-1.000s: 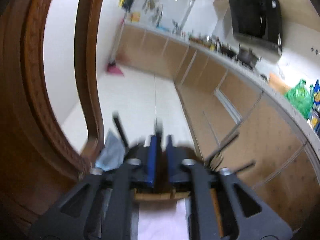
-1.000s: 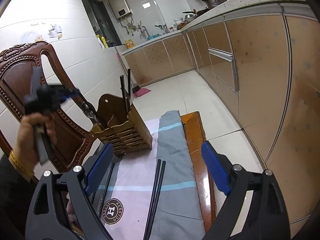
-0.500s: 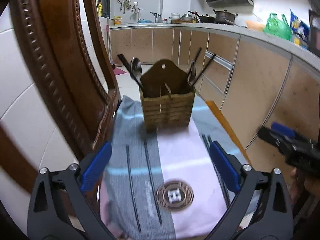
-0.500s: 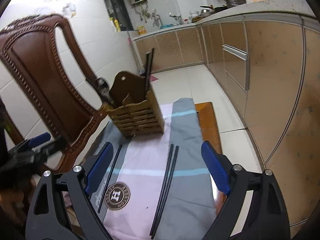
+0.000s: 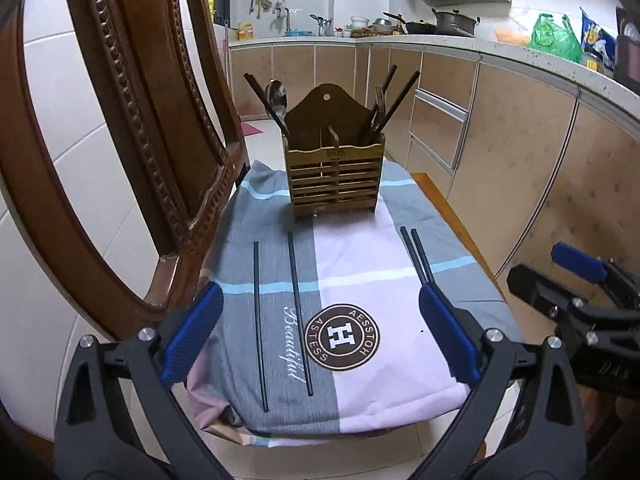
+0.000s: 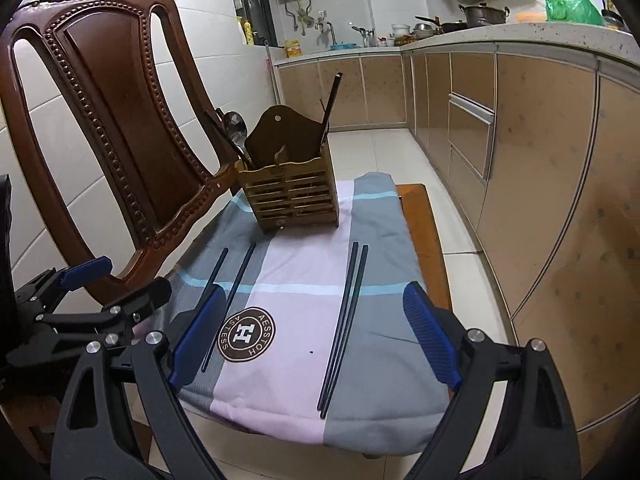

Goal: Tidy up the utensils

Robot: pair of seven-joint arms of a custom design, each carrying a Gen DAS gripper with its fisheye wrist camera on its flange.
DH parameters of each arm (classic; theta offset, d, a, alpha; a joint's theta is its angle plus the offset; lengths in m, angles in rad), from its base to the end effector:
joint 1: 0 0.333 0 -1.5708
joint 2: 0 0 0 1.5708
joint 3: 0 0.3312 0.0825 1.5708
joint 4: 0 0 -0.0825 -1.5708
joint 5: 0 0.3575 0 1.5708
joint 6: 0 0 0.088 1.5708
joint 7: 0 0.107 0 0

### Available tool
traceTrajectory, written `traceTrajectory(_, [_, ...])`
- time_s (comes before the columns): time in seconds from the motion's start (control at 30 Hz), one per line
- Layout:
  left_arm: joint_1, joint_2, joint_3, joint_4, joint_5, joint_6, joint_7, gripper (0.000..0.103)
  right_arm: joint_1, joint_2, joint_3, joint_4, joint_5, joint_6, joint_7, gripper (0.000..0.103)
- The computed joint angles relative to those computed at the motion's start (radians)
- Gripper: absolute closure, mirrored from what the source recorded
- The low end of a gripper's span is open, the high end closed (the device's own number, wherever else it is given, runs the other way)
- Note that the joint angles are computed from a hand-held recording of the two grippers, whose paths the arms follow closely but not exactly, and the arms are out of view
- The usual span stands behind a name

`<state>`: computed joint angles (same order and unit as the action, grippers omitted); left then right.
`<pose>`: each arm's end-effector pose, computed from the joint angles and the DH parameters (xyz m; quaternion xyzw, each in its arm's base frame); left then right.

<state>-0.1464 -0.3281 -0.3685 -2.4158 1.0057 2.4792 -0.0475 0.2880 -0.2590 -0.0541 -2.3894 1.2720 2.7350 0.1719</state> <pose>0.3833 -0.2323 0.4908 -0.7446 0.5063 -0.2479 0.3573 0.4569 0.0696 0.4927 -0.7794 0.4280 -0.1520 0.4316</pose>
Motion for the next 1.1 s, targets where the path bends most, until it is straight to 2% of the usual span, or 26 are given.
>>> traceTrajectory(0.27, [0.009, -0.003, 0.01, -0.008, -0.004, 0.029, -0.008, 0.006, 0.0, 0.012, 0.005, 0.005, 0.006, 0.004, -0.007, 0.015])
traceTrajectory(1.1, [0.02, 0.011, 0.01, -0.005, -0.011, 0.043, -0.012, 0.006, 0.0, 0.02, 0.008, 0.008, 0.014, 0.017, -0.018, 0.015])
